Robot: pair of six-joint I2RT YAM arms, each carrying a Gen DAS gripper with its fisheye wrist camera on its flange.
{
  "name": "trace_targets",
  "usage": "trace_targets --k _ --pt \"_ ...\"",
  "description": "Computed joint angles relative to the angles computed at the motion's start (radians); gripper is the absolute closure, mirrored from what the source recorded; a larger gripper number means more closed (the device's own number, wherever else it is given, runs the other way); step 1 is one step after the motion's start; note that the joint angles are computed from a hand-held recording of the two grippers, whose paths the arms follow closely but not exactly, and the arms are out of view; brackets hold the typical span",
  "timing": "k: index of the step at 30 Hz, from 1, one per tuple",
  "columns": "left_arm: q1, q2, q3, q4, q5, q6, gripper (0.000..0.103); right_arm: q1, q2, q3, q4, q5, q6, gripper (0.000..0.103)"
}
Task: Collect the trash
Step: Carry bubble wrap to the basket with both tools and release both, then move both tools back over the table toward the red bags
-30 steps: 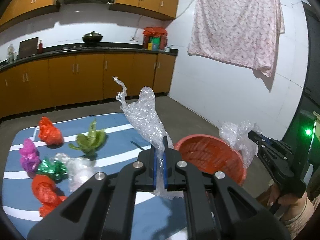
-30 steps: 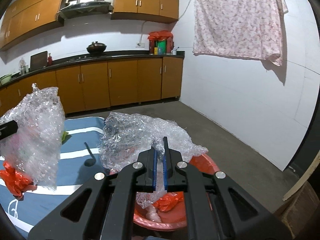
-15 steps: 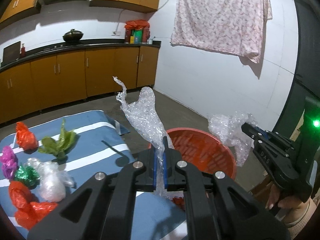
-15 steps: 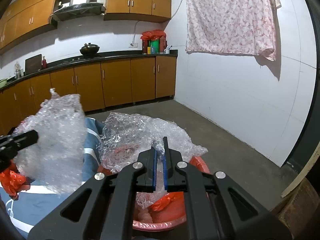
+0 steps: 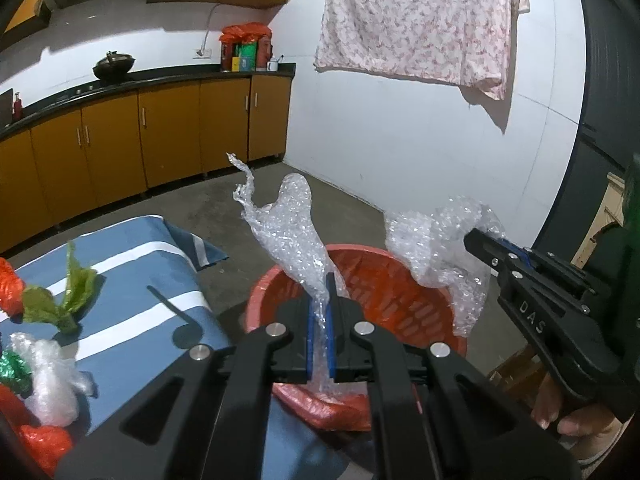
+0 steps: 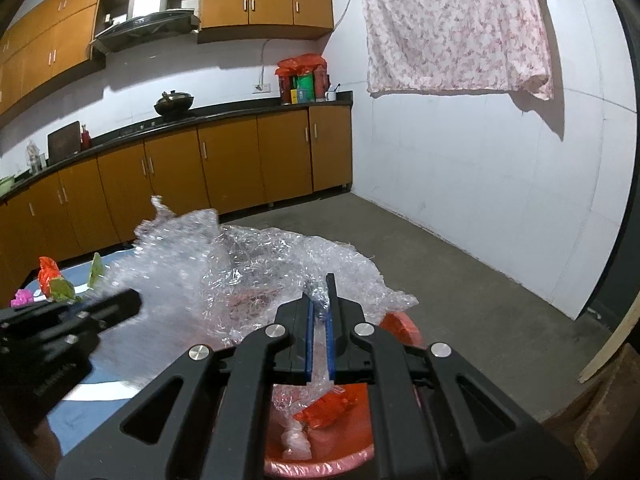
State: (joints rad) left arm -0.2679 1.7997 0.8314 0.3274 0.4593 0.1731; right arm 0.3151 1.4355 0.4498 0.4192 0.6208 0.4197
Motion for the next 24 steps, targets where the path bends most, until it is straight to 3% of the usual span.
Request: trace_targets --k 2,4,6,8,13,18,24 --pt "-0.015 0.029 0.02 0.002 -0.014 -0.004 0.094 -0.018 0.019 -0.001 0.022 -0.033 -0.01 0.097" --pt "-0.032 0.053 0.04 -0.002 -0.028 -0.011 0.082 -0.032 0.034 -0.004 0.037 -0.053 -0.017 0.094" --pt "-0.033 0.071 0.047 0.008 -0.036 -0.019 0.066 -0.046 0.04 -0.007 0.037 -0.069 -0.021 0.081" --pt "-0.028 0.082 0.053 0.006 -0.036 -0.021 0.063 -0.055 0.031 -0.025 0.051 -0.072 -0.018 0.055" --pt "0.008 0.095 0.065 -0.017 -0.04 -0.025 0.058 -0.058 -0.012 -0.052 0.038 -0.053 -0.011 0.047" --pt "0.071 0.043 0.008 0.026 -0.049 -0.023 0.038 -0.057 -0.043 -0.054 0.009 -0.028 -0.017 0.037" --pt "0.166 -0.052 -0.071 0.049 -0.061 -0.019 0.024 0.023 -0.048 -0.045 0.005 0.038 0.003 0.012"
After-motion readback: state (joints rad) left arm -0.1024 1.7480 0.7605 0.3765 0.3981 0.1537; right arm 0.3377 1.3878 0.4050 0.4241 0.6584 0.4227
